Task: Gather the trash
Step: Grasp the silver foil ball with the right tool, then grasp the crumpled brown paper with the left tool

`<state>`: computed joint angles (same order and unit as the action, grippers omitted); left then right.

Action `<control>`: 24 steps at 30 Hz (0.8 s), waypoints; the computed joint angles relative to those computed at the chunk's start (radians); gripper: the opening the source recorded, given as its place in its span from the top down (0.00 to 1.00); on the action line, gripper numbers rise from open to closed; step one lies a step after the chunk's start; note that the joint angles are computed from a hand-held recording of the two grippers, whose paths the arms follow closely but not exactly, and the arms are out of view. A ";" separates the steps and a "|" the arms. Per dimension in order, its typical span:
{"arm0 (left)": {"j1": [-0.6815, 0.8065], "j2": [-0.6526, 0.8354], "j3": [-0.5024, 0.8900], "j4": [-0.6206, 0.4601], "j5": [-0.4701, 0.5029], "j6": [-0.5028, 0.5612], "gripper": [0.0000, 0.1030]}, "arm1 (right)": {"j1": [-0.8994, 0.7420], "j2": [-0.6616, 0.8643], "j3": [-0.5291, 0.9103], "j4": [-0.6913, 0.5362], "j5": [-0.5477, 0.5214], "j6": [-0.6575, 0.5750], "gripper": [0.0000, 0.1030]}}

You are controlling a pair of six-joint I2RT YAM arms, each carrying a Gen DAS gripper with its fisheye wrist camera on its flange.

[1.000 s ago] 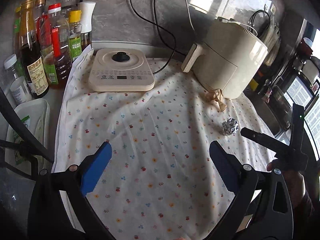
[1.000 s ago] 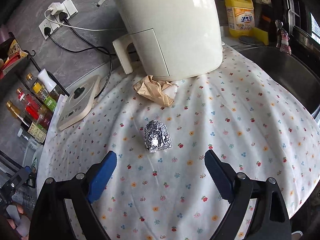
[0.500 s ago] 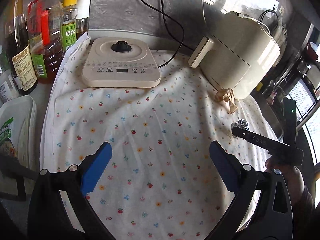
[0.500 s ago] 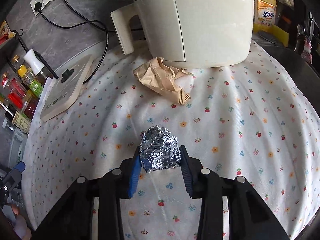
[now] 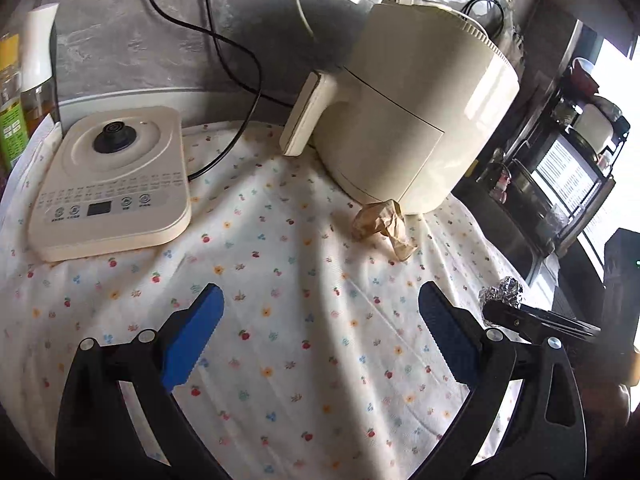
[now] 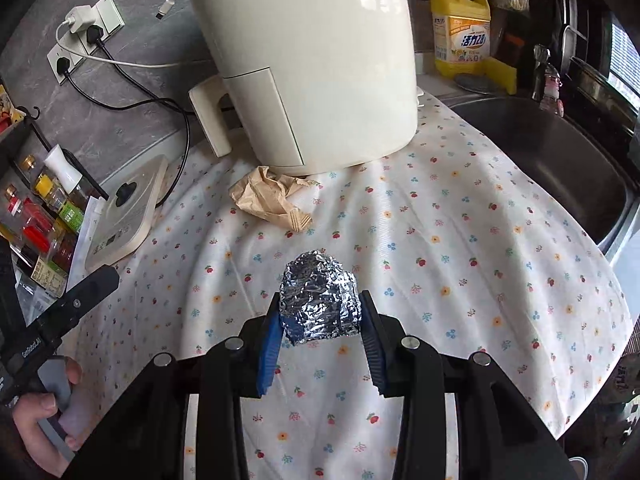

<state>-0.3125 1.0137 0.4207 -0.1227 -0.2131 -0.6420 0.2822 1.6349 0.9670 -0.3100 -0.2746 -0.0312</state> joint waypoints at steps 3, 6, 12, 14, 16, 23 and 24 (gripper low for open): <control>0.008 0.144 0.063 0.097 0.042 0.046 0.06 | -0.072 -0.027 -0.012 -0.012 -0.007 -0.006 0.65; 0.021 0.273 0.131 0.163 0.089 0.075 0.10 | -0.141 -0.063 -0.028 -0.025 -0.010 -0.019 0.65; 0.034 0.499 0.288 0.201 0.117 0.136 0.17 | -0.283 -0.137 -0.074 -0.054 -0.026 -0.053 0.64; 0.038 0.568 0.334 0.214 0.104 0.163 0.20 | -0.336 -0.155 -0.087 -0.063 -0.035 -0.070 0.64; 0.050 0.640 0.384 0.213 0.114 0.185 0.29 | -0.387 -0.164 -0.097 -0.075 -0.044 -0.096 0.64; 0.068 0.681 0.395 0.224 0.140 0.193 0.85 | -0.530 -0.156 -0.131 -0.091 -0.090 -0.177 0.64; 0.056 0.666 0.382 0.223 0.124 0.188 0.86 | -0.545 -0.151 -0.134 -0.091 -0.100 -0.188 0.64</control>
<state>-0.2561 1.6799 0.8029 0.1001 -0.0890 -0.4537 -0.2624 1.4839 0.8332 -0.4006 -0.3751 -0.2191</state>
